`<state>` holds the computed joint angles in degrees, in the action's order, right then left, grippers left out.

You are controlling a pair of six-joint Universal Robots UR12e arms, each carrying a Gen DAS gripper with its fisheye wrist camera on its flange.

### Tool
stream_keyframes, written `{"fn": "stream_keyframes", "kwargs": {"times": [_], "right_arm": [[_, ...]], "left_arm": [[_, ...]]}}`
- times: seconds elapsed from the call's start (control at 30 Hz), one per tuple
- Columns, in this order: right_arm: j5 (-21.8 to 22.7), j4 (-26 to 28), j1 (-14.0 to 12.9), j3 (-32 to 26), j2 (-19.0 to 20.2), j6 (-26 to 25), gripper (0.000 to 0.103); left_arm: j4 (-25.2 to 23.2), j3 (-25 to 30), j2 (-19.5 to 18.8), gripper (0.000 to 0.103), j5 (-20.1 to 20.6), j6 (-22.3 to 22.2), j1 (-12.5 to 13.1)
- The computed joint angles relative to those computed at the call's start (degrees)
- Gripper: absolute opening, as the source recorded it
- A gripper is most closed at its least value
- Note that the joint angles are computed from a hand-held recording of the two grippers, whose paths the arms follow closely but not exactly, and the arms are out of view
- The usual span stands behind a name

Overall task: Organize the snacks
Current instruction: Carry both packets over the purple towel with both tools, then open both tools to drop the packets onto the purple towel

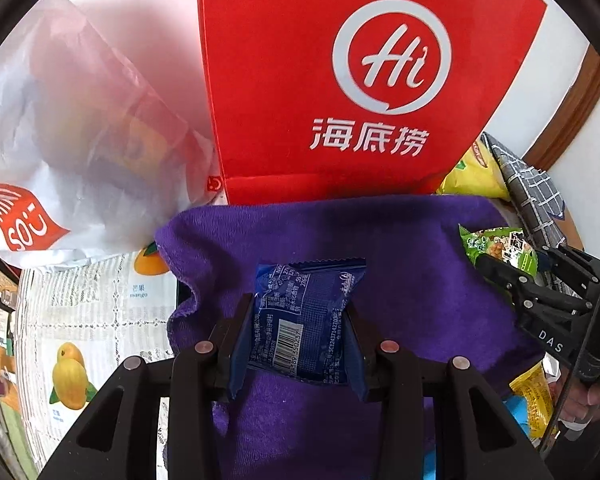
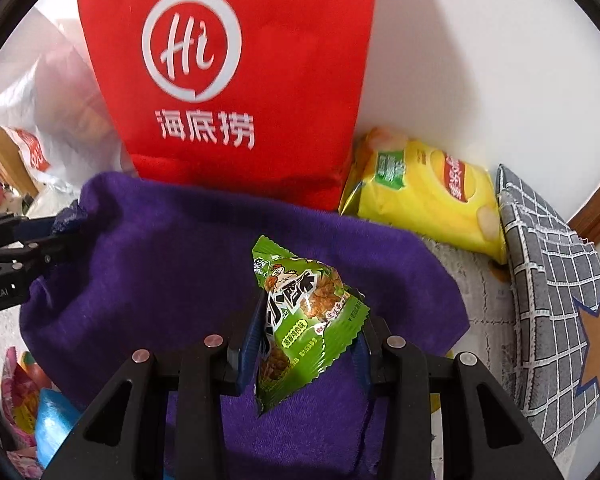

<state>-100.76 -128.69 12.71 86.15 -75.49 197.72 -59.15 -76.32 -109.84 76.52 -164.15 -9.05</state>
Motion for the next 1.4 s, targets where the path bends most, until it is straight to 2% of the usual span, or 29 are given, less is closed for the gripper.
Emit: {"fn": "stream_keyframes", "kwargs": {"times": [0.7, 0.77, 0.83, 1.0, 1.07, 1.13, 1.2, 1.27, 1.33, 1.4], "right_arm": [[-0.5, 4.2, 0.2, -1.3, 0.9, 0.1, 0.041], [-0.4, 3.9, 0.2, -1.3, 1.0, 0.0, 0.043], [0.9, 2.9, 0.0, -1.1, 0.8, -0.1, 0.05], [0.3, 2.3, 0.1, -1.0, 0.4, 0.0, 0.052], [0.1, 1.8, 0.1, -0.8, 0.0, 0.3, 0.057], [-0.4, 1.2, 0.1, -0.7, -0.2, 0.8, 0.066], [-1.4, 0.2, 0.2, -0.5, -0.6, 1.3, 0.069], [-1.6, -0.4, 0.3, -0.4, -0.8, 1.5, 0.072], [-1.9, -1.2, 0.4, -0.3, -1.1, 1.7, 0.076], [-2.1, -1.4, 0.4, -0.4, -1.4, 1.7, 0.08]], "left_arm": [[-3.5, 1.1, -0.9, 0.039, 2.1, 1.5, -0.8], [-3.6, 1.2, -0.9, 0.039, 2.3, 1.5, -0.8], [-3.5, 1.1, -1.0, 0.04, 2.8, 1.7, -1.0], [-3.7, 1.3, -1.0, 0.04, 3.1, 2.0, -1.3], [-3.9, 1.4, -1.1, 0.04, 3.3, 1.9, -1.3], [-3.8, 1.4, -1.1, 0.04, 3.6, 2.0, -1.4], [-3.8, 1.5, -1.0, 0.041, 3.1, 2.1, -1.4], [-3.9, 1.4, -0.9, 0.043, 2.6, 2.1, -1.3], [-3.8, 1.4, -0.7, 0.06, 1.7, 2.6, -1.1], [-3.0, 1.1, -0.3, 0.065, 1.2, 2.7, -1.0]]}}
